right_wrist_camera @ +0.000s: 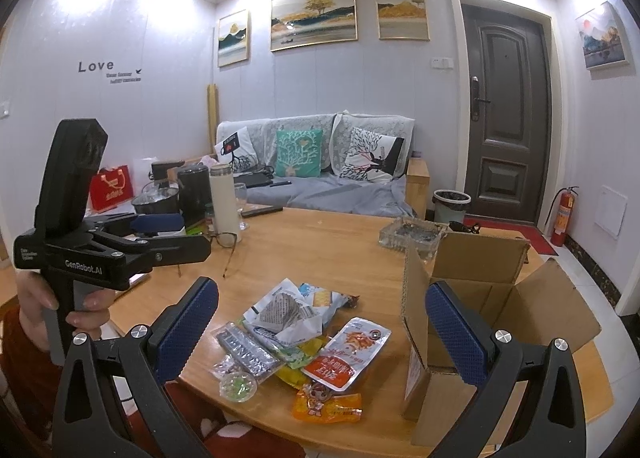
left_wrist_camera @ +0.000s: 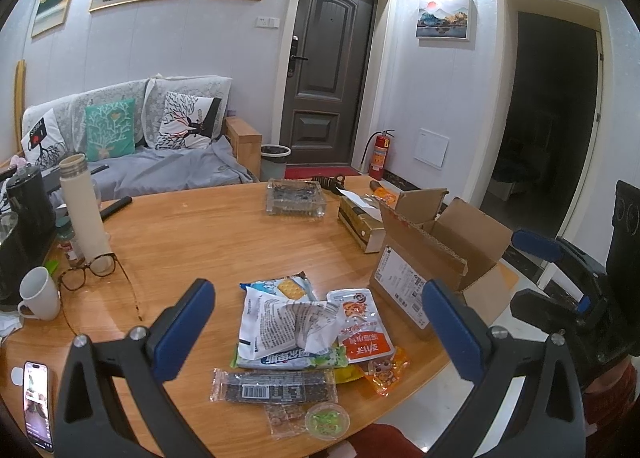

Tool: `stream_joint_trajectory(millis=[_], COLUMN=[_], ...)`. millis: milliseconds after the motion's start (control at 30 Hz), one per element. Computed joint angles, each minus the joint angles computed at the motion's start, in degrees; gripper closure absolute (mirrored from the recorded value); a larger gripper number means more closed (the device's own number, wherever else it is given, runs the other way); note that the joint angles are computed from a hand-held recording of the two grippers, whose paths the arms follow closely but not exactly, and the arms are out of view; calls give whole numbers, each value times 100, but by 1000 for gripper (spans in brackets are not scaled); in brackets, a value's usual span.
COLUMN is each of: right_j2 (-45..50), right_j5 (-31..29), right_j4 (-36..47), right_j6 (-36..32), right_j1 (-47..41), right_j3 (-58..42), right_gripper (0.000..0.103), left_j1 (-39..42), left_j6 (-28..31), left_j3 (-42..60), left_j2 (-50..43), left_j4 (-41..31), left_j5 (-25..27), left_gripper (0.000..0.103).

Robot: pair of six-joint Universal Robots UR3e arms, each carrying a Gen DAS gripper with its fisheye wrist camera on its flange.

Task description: Organize snacks

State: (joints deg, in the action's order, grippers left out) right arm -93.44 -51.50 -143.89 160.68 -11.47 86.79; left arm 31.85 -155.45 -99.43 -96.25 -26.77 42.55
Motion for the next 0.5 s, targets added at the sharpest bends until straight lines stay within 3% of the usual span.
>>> stream_joint_trajectory(millis=[500], right_j2=[19], right_j5=[40], right_j4=[221], right_j6=[-10], right_j1=[-1], right_j3=[-72], right_gripper=[0], left_j1=[-24], left_j6=[-7], left_j3=[66], left_j2=[-31], left_j4=[-43], left_j5=[30], left_gripper=[1])
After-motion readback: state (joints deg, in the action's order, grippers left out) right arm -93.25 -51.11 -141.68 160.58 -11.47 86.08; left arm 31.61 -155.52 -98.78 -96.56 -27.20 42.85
